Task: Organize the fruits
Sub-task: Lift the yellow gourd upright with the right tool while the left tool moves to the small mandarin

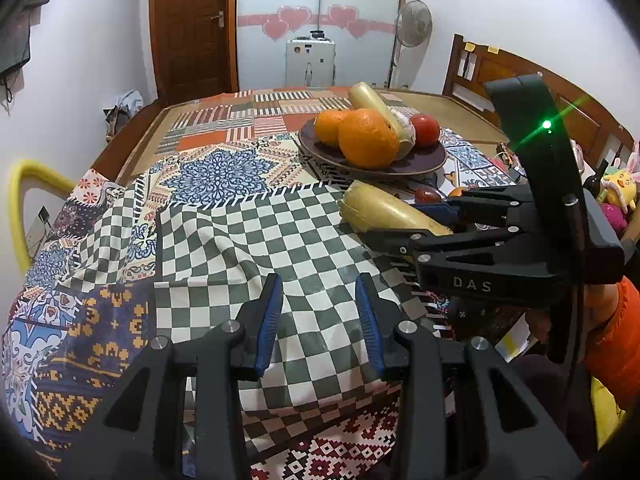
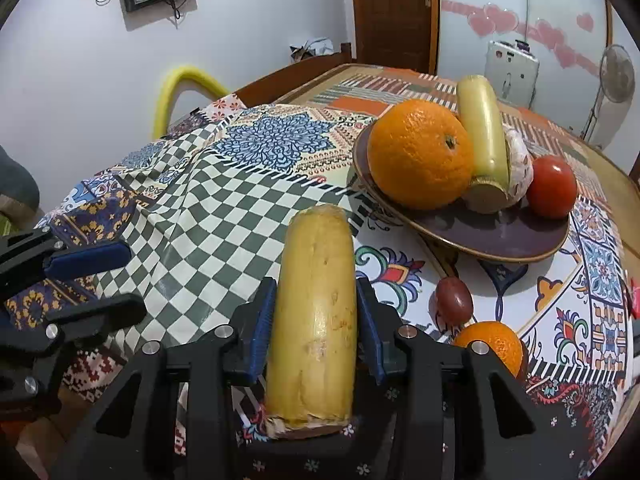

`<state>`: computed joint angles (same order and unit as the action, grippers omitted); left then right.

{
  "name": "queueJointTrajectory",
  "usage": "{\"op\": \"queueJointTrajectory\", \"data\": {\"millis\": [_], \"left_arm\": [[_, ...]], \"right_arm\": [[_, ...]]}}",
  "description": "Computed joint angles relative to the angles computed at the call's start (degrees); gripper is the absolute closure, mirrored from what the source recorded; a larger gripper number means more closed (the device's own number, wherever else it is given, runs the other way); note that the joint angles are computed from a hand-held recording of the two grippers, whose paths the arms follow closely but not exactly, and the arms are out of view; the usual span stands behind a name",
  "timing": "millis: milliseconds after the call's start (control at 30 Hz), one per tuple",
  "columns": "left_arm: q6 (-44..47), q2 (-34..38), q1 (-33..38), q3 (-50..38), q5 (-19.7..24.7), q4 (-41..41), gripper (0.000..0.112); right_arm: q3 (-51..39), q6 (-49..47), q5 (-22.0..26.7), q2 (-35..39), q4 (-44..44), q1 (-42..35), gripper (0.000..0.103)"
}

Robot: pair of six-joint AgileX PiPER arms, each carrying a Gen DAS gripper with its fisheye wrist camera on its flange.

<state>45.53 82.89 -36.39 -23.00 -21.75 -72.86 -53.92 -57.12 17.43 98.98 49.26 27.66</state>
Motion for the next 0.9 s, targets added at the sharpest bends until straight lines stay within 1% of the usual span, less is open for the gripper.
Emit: {"op": "queueJointTrajectory", "data": {"millis": [67, 167, 267, 367, 500, 567, 633, 800, 900], "left_arm": [[1.2, 0.1, 0.0, -0.3, 0.0, -1.3, 0.075], [2.4, -0.7, -0.1, -0.6, 0.1, -2.8, 0.075], [5.8, -1.3, -0.7, -1.6, -0.1, -6.3, 0.075], [9.1, -1.7, -1.7, -3.1, -0.4, -9.7, 0.075], [12.1, -0.8, -4.3, -5.8, -1.5, -13.2, 0.069], [13.1, 0.3, -5.5, -7.6, -1.8, -14.2, 0.068], [13.9, 1.8, -6.5, -9.5, -1.7, -15.0, 0.064], [13.8, 7.1, -8.0, -14.8, -0.3, -14.8, 0.062], [13.7, 11.1, -7.5, -18.5, 1.6, -14.5, 0.061]], "right_arm": [[0.6, -3.0, 0.4, -0.4, 3.1, -0.5, 0.068], [1.3, -10.0, 5.2, -1.2, 10.8, -3.7, 0.068], [3.2, -14.8, 7.5, -4.2, 16.1, -6.3, 0.068], [5.4, -18.0, 10.1, -8.9, 18.8, -10.1, 0.068], [7.7, -20.8, 12.1, -14.7, 20.2, -15.5, 0.068], [8.6, -21.8, 12.0, -17.3, 19.9, -18.1, 0.068], [9.5, -22.7, 11.2, -19.1, 19.5, -20.4, 0.068], [10.5, -27.5, 11.5, -19.4, 21.7, -26.1, 0.068], [11.2, -31.1, 12.2, -18.4, 24.0, -29.1, 0.068]]}}
